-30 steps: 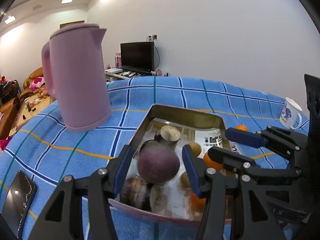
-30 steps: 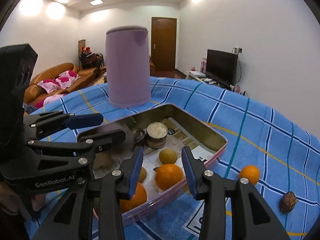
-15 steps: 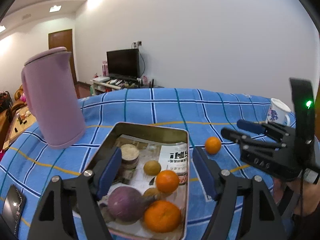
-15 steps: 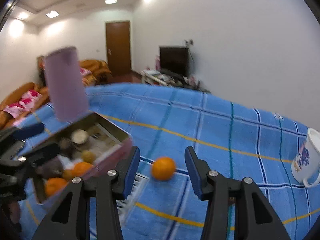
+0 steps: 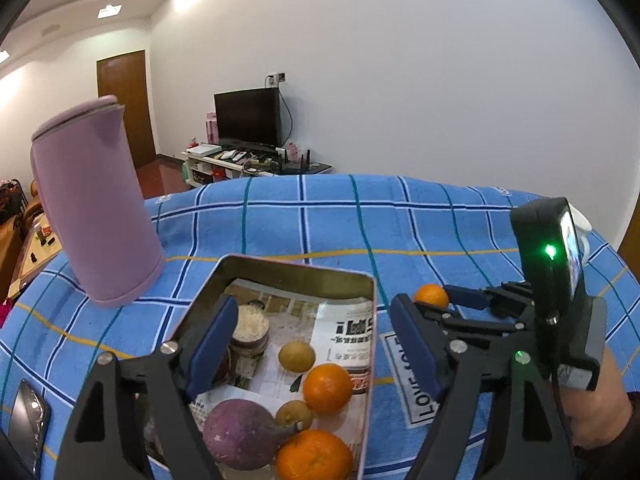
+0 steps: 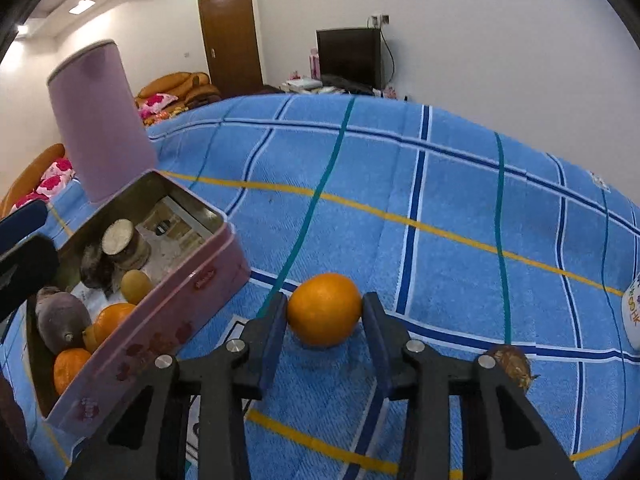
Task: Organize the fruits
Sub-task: 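Move the left tool to the brown wrinkled fruit while the right tool approaches another mandarin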
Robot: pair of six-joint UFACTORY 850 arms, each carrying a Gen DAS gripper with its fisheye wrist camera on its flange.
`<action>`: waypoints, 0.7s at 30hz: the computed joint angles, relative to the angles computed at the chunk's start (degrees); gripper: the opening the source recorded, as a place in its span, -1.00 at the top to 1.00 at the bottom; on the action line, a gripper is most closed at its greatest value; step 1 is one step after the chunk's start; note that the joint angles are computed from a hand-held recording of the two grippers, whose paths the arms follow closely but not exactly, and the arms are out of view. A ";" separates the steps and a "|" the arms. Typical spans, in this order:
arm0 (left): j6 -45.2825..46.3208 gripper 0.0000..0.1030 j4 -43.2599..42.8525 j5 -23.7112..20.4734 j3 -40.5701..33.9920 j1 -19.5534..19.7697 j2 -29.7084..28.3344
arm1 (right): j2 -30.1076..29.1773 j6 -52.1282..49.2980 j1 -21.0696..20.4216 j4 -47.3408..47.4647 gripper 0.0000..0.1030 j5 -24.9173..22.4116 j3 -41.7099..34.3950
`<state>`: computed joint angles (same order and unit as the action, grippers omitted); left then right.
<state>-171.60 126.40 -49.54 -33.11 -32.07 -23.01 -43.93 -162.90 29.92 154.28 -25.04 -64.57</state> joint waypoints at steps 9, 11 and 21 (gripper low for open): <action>8.28 -0.78 -2.29 2.78 -8.45 -2.66 -3.35 | 6.99 -13.21 -5.13 15.25 0.23 -7.58 9.59; 8.58 -0.78 -1.52 4.57 -11.01 -2.45 -5.27 | 7.05 -14.10 -7.12 17.61 0.23 -7.45 10.00; 9.79 -0.76 1.14 15.17 -24.67 -2.35 -15.86 | 6.25 -11.14 -12.96 17.71 0.23 -6.63 9.92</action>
<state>-161.81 127.54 -34.37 -57.78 -34.42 -38.86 -37.68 -174.04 16.97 171.99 -31.67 -54.65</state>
